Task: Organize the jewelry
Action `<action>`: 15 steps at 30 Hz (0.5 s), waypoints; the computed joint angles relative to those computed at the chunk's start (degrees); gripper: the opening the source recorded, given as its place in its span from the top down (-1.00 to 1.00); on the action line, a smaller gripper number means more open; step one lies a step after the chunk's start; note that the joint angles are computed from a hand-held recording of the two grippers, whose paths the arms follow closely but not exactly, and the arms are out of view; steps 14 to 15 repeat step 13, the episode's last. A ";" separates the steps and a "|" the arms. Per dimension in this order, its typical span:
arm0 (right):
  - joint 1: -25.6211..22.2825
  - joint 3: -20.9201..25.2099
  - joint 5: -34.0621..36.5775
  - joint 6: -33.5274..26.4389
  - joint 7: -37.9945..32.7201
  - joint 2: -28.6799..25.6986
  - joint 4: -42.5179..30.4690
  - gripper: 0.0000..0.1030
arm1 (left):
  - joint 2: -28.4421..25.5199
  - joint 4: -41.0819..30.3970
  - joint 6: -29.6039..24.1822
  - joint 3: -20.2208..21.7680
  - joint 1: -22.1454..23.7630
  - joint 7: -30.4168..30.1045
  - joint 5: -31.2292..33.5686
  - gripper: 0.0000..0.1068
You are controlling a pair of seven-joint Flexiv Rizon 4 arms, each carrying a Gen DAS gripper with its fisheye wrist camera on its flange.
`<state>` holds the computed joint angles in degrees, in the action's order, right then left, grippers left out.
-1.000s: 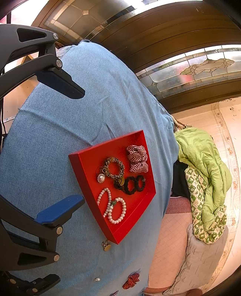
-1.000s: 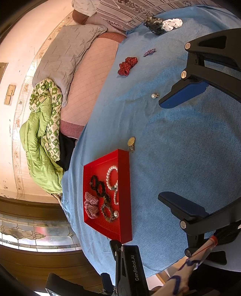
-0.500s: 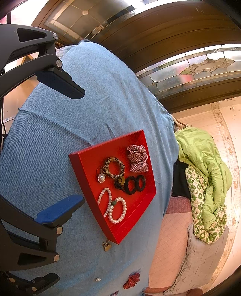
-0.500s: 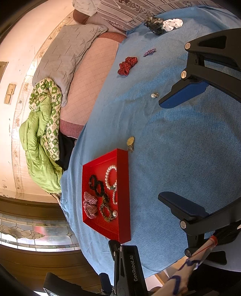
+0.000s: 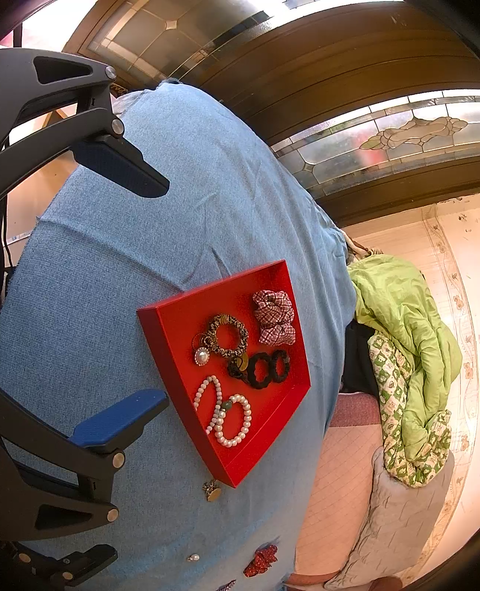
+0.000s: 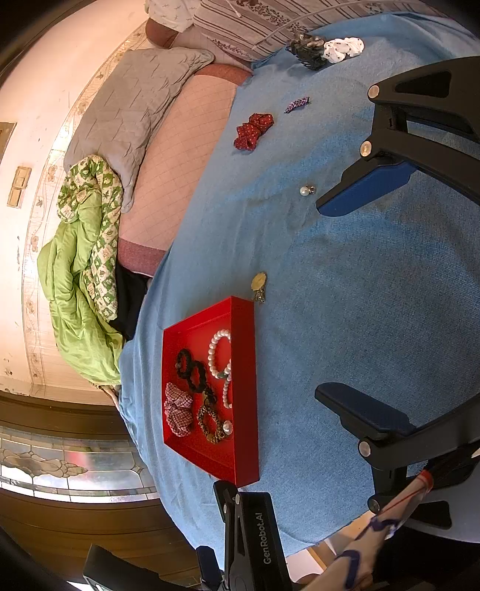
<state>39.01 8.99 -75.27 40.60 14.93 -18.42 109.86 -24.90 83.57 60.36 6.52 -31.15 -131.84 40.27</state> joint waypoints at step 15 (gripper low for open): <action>-1.67 0.51 1.48 -1.53 6.10 3.61 3.73 -0.82 | -1.03 2.27 3.14 -5.56 3.71 13.42 -10.78 -0.93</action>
